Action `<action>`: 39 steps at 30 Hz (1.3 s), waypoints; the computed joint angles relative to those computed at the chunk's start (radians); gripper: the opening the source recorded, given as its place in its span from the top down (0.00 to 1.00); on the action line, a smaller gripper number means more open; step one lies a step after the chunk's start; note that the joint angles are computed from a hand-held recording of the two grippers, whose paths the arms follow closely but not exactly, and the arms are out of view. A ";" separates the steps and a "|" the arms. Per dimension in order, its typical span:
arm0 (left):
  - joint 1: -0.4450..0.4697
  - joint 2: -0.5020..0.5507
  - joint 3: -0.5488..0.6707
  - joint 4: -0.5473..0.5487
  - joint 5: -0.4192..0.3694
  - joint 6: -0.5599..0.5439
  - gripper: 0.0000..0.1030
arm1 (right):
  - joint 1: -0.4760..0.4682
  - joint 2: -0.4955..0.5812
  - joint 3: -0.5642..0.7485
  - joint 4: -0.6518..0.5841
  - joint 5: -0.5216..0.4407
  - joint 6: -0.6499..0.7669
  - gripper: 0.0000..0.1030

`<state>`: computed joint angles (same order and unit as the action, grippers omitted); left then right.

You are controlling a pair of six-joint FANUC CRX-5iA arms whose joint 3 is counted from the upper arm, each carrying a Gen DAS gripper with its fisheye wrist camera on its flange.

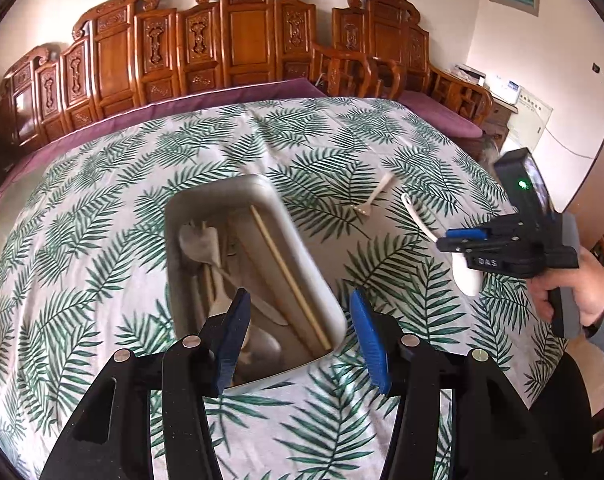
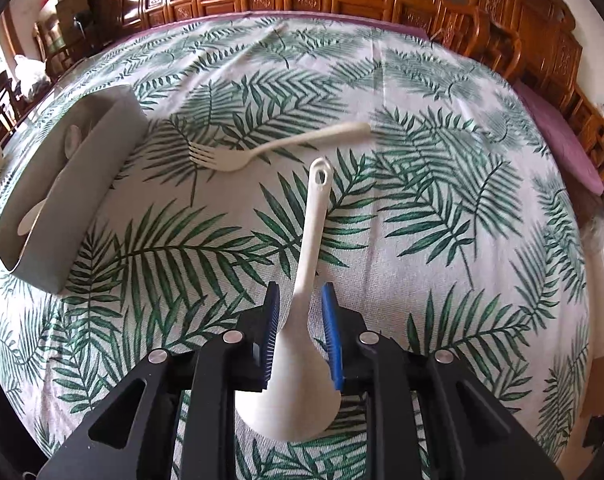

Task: Organize utensils

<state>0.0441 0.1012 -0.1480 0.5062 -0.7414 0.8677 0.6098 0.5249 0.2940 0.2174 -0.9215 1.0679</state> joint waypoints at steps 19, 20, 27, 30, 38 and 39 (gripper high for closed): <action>-0.103 0.108 0.126 -0.078 -0.025 0.079 0.52 | -0.033 -0.062 -0.087 -0.007 0.033 -0.002 0.90; -0.113 0.123 0.145 -0.088 -0.029 0.087 0.52 | -0.037 -0.074 -0.100 -0.018 0.048 0.000 0.90; -0.175 0.249 0.316 -0.158 -0.088 0.153 0.52 | -0.055 -0.116 -0.155 -0.051 0.101 0.018 0.90; -0.198 0.317 0.410 -0.187 -0.129 0.186 0.52 | -0.064 -0.124 -0.167 -0.071 0.118 0.028 0.90; -0.241 0.473 0.633 -0.270 -0.219 0.262 0.52 | -0.090 -0.126 -0.169 -0.120 0.130 0.057 0.90; -0.245 0.495 0.665 -0.285 -0.235 0.272 0.53 | -0.094 -0.128 -0.169 -0.130 0.132 0.062 0.89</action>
